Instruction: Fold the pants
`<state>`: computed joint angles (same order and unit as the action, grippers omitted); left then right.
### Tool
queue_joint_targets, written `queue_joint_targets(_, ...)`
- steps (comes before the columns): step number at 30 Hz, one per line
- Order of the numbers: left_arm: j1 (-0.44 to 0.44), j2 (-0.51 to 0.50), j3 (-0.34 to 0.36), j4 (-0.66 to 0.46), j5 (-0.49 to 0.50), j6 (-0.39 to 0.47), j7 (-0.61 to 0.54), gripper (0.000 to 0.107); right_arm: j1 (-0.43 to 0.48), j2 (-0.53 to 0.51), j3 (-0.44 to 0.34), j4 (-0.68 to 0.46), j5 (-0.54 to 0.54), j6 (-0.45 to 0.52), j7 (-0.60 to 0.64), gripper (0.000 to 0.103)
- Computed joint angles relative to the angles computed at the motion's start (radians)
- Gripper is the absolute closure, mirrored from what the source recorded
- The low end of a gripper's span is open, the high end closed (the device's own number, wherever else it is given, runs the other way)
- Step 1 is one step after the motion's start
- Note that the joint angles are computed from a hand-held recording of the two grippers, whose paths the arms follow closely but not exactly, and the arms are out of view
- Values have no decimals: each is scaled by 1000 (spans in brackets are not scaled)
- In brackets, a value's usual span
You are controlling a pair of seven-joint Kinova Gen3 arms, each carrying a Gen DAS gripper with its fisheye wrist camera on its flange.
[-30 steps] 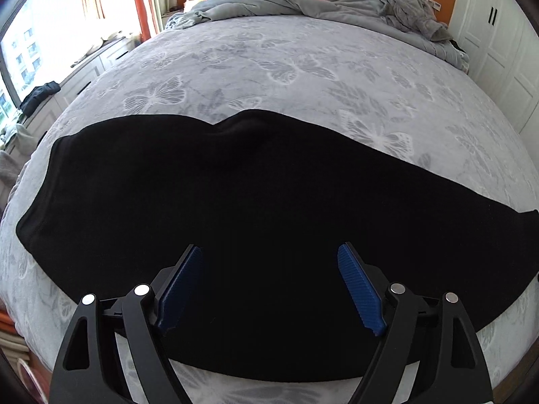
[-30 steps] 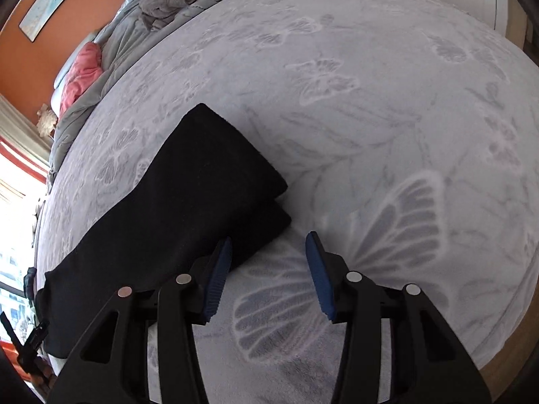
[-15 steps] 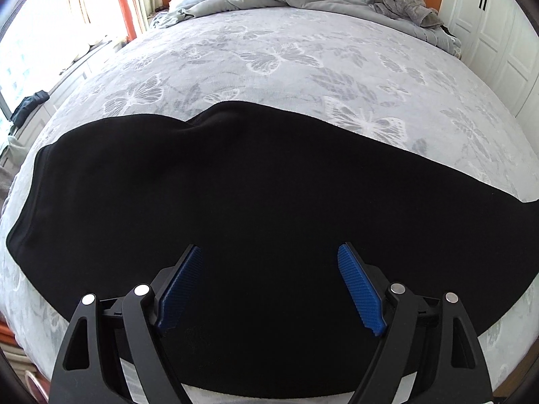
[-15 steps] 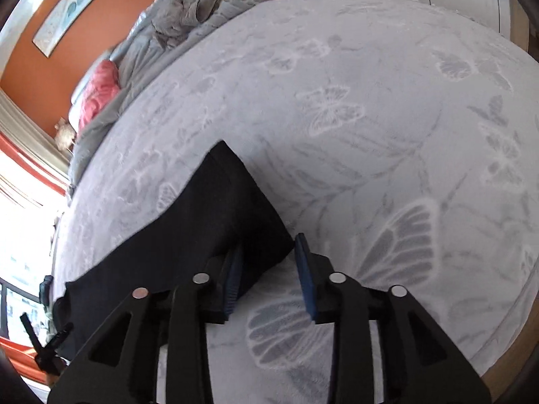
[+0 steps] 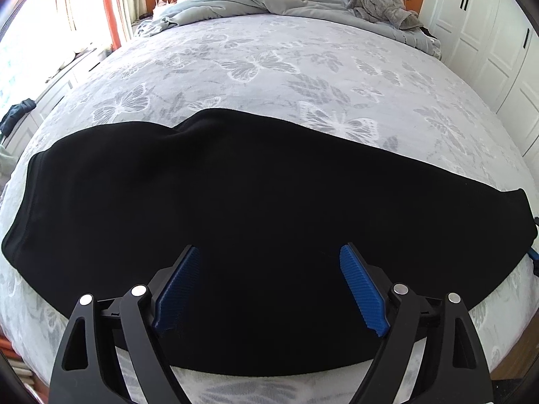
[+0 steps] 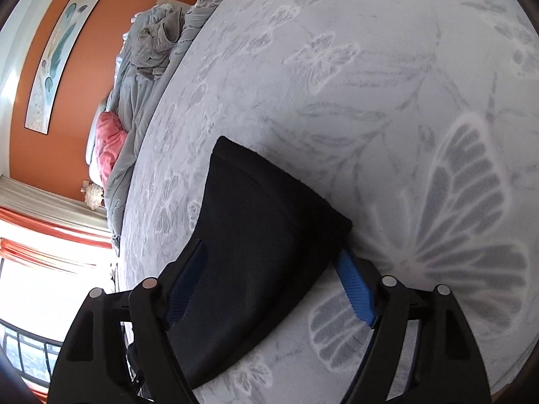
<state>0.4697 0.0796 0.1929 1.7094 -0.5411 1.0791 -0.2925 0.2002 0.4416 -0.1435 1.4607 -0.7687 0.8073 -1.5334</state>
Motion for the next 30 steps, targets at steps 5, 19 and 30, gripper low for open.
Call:
queue_joint_targets(5, 5, -29, 9, 20, -19, 22, 7, 25, -167, -66, 128, 33, -144, -126, 143, 94)
queue_joint_targets(19, -131, -216, 43, 147, 14, 74, 45, 25, -694, -77, -18, -221, 99, -184, 347, 94)
queue_joint_targets(30, -282, -435, -2, 274, 116, 63, -82, 24, -945, 133, -11, -397, 521, 141, 108, 85)
